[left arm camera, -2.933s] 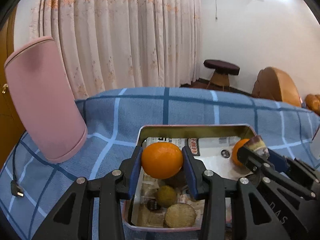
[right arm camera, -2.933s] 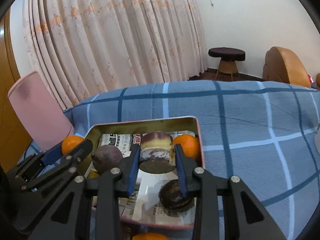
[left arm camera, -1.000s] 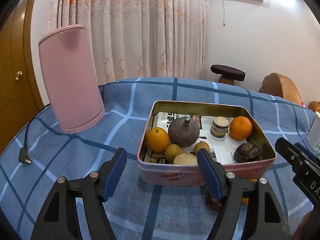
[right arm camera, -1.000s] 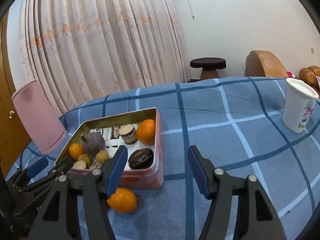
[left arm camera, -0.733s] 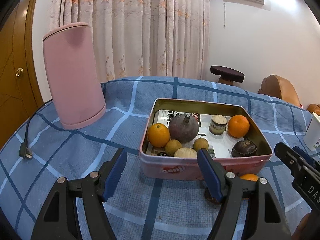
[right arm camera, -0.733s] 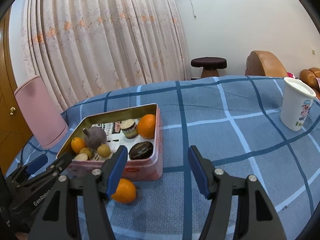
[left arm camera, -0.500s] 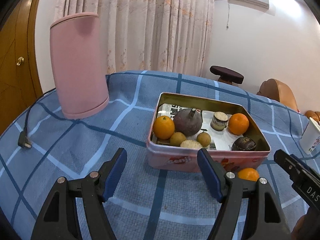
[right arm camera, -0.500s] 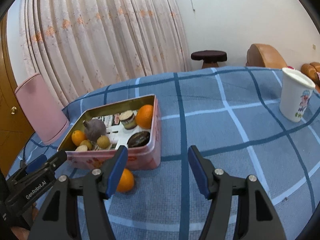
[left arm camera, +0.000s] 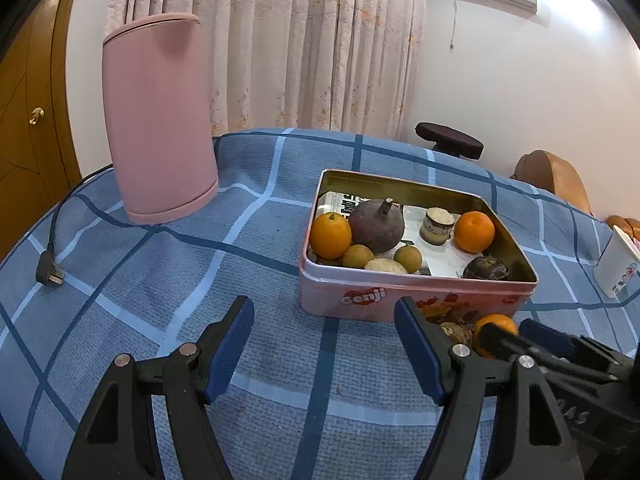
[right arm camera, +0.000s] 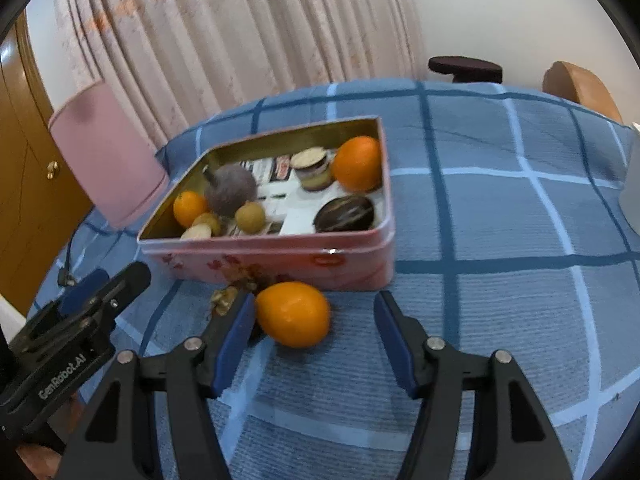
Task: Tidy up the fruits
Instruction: 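Grasp the brown round fruit with the left tool while the right tool grasps the orange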
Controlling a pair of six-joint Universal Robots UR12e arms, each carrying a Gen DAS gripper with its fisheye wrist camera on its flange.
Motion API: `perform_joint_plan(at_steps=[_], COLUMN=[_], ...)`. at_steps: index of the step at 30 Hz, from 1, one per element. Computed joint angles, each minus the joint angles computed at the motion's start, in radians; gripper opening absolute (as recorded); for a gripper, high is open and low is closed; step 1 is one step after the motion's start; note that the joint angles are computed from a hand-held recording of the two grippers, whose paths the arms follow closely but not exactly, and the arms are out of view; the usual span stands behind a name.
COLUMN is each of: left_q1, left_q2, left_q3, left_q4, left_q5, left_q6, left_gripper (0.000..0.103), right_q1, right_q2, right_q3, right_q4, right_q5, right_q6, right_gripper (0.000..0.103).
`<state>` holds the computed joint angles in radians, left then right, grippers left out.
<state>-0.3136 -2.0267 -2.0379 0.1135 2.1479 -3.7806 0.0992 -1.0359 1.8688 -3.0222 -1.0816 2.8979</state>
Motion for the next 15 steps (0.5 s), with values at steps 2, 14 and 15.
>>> perform_joint_plan(at_steps=[2,14,15], left_q1=[0.0,-0.002,-0.005], left_q2=[0.001,0.015,0.013], left_q3=[-0.001,-0.018,-0.017], left_q4=[-0.004,-0.01,-0.004], left_q5=[0.001,-0.057,-0.057], left_q6=[-0.005,-0.021,-0.008], left_gripper=[0.074,0.074,0.074], right_q1=[0.003,-0.022,-0.028], right_q2=[0.002,-0.028,-0.03], right_q3=[-0.01,0.025,0.03], right_q4=[0.036,0.065,0.059], right_q5=[0.002,0.062,0.068], right_q6=[-0.013,-0.083,-0.081], right_gripper=[0.061,0.043,0.043])
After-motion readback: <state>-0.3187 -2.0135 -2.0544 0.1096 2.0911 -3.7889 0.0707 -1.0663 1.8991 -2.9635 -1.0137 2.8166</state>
